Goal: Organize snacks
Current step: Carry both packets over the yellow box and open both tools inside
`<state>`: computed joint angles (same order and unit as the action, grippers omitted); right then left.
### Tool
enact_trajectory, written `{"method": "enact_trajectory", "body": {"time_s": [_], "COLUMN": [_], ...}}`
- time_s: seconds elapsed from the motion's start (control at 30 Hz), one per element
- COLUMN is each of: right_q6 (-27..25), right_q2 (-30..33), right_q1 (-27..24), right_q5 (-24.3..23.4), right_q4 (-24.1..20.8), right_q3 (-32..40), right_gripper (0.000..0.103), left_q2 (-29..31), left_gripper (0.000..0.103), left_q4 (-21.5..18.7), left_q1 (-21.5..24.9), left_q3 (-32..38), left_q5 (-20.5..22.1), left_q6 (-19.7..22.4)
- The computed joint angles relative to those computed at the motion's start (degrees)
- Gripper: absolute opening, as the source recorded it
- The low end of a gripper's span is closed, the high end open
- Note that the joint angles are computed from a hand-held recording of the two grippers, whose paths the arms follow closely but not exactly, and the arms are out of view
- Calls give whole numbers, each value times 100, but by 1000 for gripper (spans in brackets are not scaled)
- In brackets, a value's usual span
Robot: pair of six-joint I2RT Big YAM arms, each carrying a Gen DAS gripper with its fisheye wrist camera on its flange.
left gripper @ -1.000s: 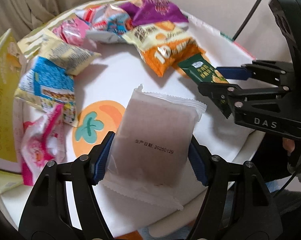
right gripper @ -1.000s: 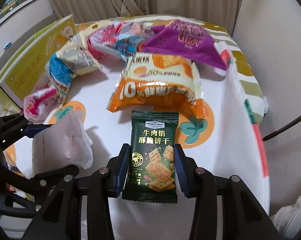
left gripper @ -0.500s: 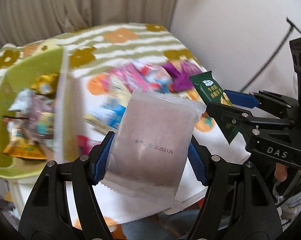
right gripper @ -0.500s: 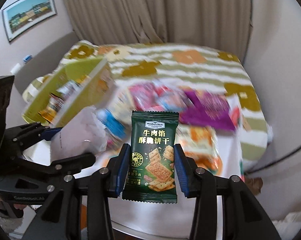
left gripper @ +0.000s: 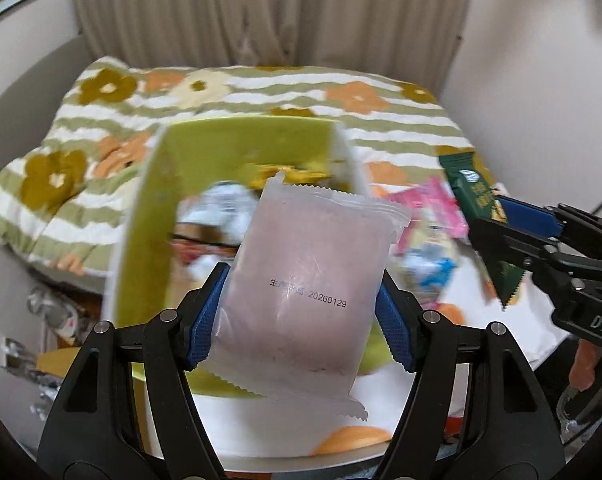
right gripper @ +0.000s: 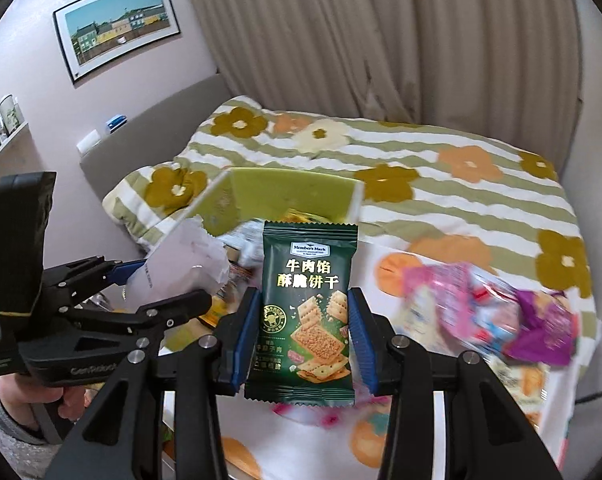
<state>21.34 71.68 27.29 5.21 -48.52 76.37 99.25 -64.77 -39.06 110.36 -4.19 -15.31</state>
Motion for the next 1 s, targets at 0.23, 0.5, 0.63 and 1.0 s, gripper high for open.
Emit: {"method": "enact_trajectory", "body": {"time_s": [0.23,0.5,0.63,1.0], "right_q6": [329,812,973,977], "right_q2": [983,1523,1616,1758], "right_q1": [294,511,536,608], "right_q5": [23,241,269,141], "right_q4": [-74,-396,-550,-386], "right_q3": [729,1086,1123,1015], "right_gripper": [40,40,40,40], "left_q2": [163,247,276,-83], "left_gripper": [66,103,102,102], "left_q4": [63,535,486,569], "left_q1": [658,806,864,927], "left_q3": [-241,-466,-558,-985], "left_q5": [389,404,586,367], "left_q6": [208,518,550,357]}}
